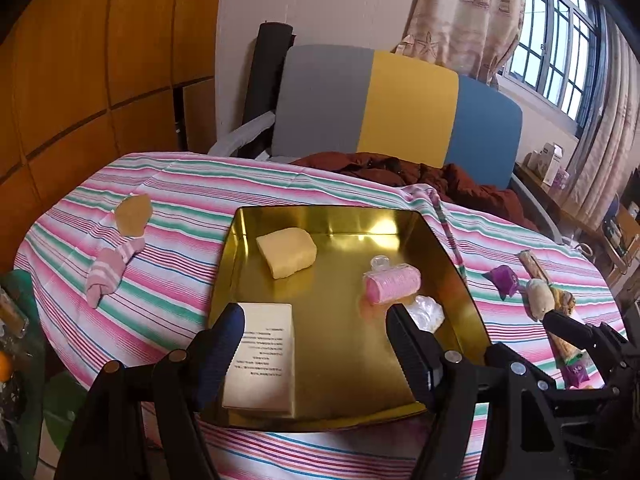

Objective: Organize objects
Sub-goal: 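Withdraw both open tools from the tray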

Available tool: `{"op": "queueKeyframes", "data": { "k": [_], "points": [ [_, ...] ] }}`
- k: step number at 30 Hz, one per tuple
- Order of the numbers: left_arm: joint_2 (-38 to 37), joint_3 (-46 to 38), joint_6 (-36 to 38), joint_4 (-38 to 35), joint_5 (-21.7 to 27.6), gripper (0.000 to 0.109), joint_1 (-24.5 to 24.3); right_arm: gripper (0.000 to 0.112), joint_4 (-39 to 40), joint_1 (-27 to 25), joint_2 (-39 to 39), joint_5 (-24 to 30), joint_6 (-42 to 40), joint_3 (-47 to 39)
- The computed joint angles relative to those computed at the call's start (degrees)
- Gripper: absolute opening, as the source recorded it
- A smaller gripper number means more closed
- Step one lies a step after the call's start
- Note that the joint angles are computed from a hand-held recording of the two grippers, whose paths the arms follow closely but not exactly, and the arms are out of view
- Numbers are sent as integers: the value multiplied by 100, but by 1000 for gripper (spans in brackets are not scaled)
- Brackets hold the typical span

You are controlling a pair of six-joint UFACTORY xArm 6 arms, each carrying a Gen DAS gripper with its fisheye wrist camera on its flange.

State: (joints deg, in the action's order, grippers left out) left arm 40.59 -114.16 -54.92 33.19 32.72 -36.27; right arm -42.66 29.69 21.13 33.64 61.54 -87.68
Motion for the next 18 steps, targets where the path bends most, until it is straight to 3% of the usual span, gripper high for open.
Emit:
{"op": "queueKeyframes", "data": {
  "k": [18],
  "points": [
    [-40, 315, 801, -1231, -735, 75, 17, 94, -406, -57, -263, 23, 518, 336]
  ]
}}
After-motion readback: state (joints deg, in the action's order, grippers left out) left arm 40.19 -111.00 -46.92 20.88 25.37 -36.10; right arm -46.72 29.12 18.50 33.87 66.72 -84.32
